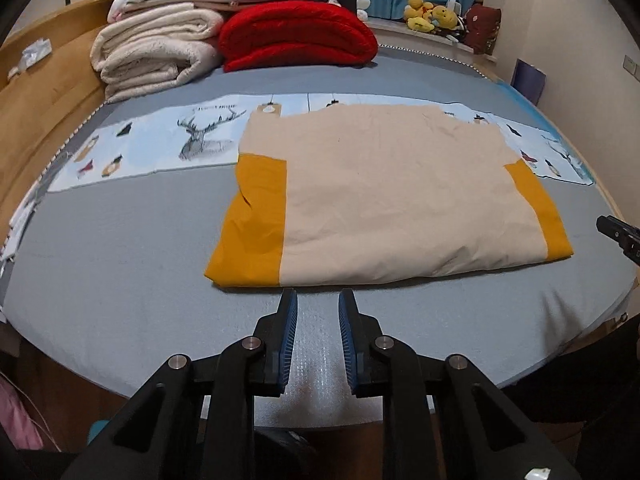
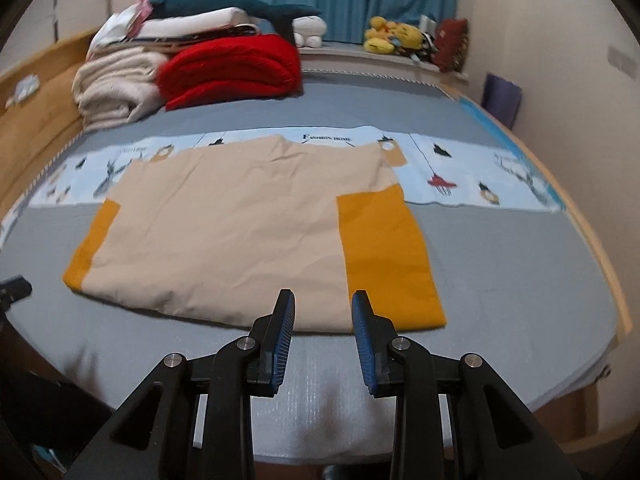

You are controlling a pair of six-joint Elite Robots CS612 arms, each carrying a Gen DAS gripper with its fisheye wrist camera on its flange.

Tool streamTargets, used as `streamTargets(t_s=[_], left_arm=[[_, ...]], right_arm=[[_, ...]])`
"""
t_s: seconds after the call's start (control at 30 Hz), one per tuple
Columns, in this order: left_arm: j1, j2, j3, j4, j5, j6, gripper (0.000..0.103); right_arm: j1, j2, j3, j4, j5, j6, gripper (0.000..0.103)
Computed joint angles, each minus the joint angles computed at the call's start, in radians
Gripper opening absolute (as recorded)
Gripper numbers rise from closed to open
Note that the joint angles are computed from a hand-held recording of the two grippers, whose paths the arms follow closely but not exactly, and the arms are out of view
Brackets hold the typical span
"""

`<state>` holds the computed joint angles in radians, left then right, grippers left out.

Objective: Fold large clothes
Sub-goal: 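Open the tools and press the folded jacket bundle with the left tool, then grasp the orange-panelled jacket side with the left tool and lift it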

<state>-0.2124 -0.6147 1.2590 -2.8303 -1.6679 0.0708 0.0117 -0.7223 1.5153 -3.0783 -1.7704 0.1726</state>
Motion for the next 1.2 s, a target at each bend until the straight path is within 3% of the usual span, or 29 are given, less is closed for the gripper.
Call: streamTargets(t_s=[0.1, 0.23, 0.33, 0.5, 0.63, 0.73, 1.03, 1.2], left_arm=[[0.006, 0.034, -0.029, -0.005, -0.031, -0.032, 0.019], [0.01, 0.086, -0.118, 0.088, -0.085, -0.112, 0.018], [0.004, 0.121, -0.178, 0.123, -0.079, -0.099, 0.018], [0.018, 0.18, -0.292, 0.241, -0.154, -0.151, 0.018], [0.038, 0.228, -0.377, 0.335, -0.195, -0.262, 0.03], [0.063, 0.265, -0.429, 0.397, -0.299, -0.386, 0.034], [0.092, 0.274, -0.386, 0.33, -0.385, -0.578, 0.043], [0.111, 0.294, -0.384, 0.223, -0.436, -0.712, 0.045]], right_arm=[[-0.003, 0.013, -0.027, 0.036, 0.035, 0.025, 0.031], [0.0, 0.039, -0.077, 0.083, 0.048, 0.028, 0.031], [-0.001, 0.063, -0.123, 0.126, 0.062, 0.026, 0.031], [-0.006, 0.114, -0.226, 0.212, 0.093, 0.024, 0.031], [-0.008, 0.148, -0.289, 0.254, 0.103, 0.005, 0.031], [-0.011, 0.167, -0.326, 0.294, 0.134, 0.018, 0.031], [0.009, 0.214, -0.402, 0.4, 0.201, -0.055, 0.031], [0.018, 0.259, -0.473, 0.515, 0.158, -0.066, 0.031]])
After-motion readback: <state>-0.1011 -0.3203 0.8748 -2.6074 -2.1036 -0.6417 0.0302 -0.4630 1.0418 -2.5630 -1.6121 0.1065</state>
